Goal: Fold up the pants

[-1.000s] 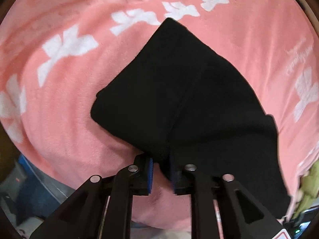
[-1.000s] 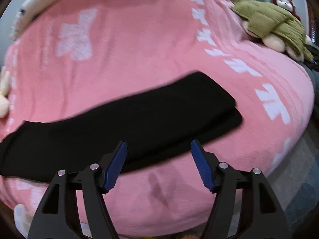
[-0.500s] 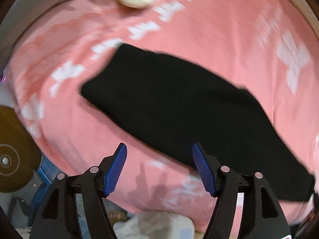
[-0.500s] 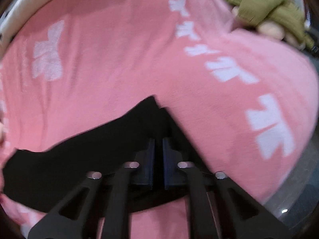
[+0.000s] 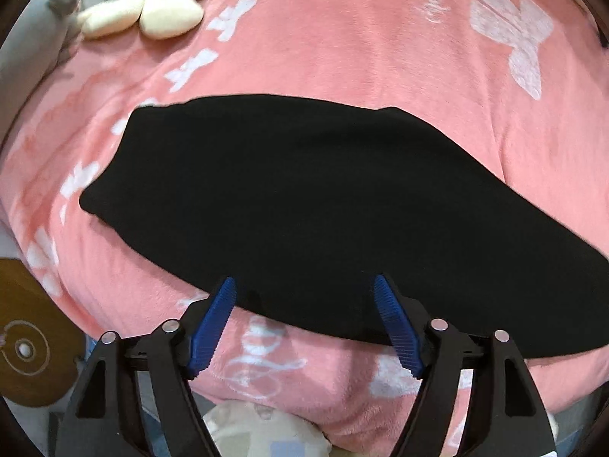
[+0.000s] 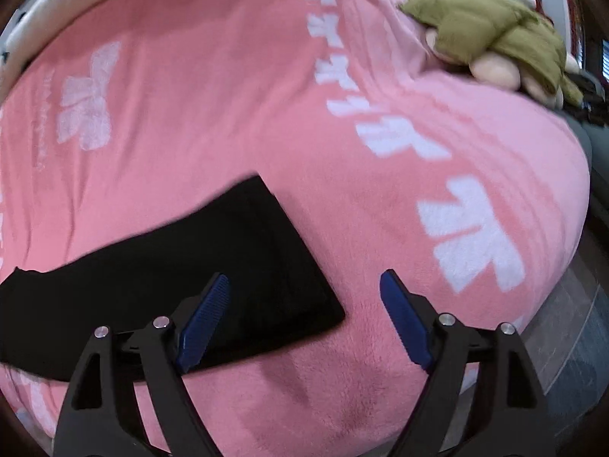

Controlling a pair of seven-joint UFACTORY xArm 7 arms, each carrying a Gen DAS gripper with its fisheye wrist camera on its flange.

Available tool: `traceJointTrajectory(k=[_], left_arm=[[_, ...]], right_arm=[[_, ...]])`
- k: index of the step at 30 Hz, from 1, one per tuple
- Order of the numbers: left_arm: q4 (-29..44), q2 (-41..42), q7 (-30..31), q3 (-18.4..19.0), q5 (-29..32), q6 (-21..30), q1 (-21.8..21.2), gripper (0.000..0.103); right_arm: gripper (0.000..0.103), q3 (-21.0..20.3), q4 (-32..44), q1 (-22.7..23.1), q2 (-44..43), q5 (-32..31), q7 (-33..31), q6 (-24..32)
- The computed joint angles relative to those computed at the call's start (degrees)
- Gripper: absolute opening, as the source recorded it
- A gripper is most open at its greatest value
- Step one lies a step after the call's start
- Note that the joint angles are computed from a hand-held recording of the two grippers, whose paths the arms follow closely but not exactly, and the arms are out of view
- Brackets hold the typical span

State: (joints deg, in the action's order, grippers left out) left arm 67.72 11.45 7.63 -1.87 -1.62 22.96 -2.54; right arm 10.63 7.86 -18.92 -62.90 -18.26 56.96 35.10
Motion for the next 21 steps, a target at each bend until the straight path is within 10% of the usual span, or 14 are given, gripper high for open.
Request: traceJointTrajectory(k=[3, 5, 7, 15, 21], left_arm=[[-0.74, -0.03, -0.1, -0.26, 0.73, -0.15, -0.52, 0.073], [-0.83, -0.11, 1.88, -1.17, -2.39, 0.74, 0.36, 0.073], [-1.33, -0.58, 4.84, -1.97, -5.98, 1.15, 1.42, 0.073], [-3.71, -2.41, 16.53, -2.74, -17.45, 0.55, 4.24, 0.073], [-3.61, -2.5, 25.54, -2.01, -26.06, 1.58, 6.67, 0.073]], right_arm=[[0.066, -0.65, -2.73, -0.89, 1.54, 1.33, 1.95, -5.87], [0.019, -2.62, -2.7, -0.17, 1.08, 2.85, 1.24, -7.43], [0.019, -4.51, -2.95, 1.46, -0.49, 6.34, 1.81, -10.52], [0.019, 8.67, 14.23, 3.62, 16.17, 6.78, 6.34, -22.63], [0.019, 26.92, 34.32, -5.38, 41.09, -2.4, 12.08, -28.8]])
